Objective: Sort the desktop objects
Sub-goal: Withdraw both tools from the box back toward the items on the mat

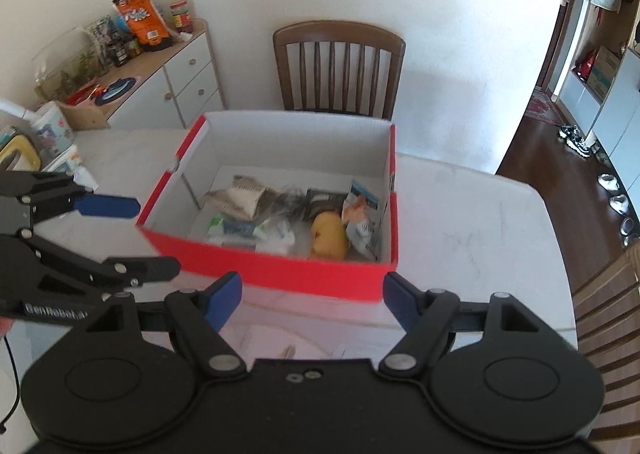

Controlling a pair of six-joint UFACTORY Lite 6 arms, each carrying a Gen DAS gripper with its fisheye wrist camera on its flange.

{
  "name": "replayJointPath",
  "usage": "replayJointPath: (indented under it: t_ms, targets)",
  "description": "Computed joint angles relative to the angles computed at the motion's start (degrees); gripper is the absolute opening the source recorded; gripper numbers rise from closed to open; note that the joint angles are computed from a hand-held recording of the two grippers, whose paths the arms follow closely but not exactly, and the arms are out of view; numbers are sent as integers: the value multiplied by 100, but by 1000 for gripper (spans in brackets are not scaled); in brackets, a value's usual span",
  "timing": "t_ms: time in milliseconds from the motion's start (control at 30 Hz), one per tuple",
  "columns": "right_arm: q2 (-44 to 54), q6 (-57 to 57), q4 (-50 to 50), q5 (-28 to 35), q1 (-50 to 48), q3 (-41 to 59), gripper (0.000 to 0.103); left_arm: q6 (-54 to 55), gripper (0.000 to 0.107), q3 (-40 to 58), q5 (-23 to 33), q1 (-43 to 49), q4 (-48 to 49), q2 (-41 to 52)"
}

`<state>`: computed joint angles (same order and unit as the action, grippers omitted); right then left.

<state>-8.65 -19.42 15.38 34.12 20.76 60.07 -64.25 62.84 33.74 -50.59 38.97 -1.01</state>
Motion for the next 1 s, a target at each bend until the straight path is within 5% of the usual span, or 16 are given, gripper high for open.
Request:
replayJointPath:
  t_ms: [300, 600, 1000]
  targets:
    - [-1753, -138, 60, 375, -9, -1503, 77, -1307, 72, -731, 628, -1260, 722, -681]
    - [-3487, 908, -578, 639, 746, -2821, 78, -2702, 72, -1347, 803, -2333, 1118, -827]
    - [-5519, 4993, -3176, 1394, 4052, -4386, 82, -4092, 72, -1894, 742, -3163, 1533, -532]
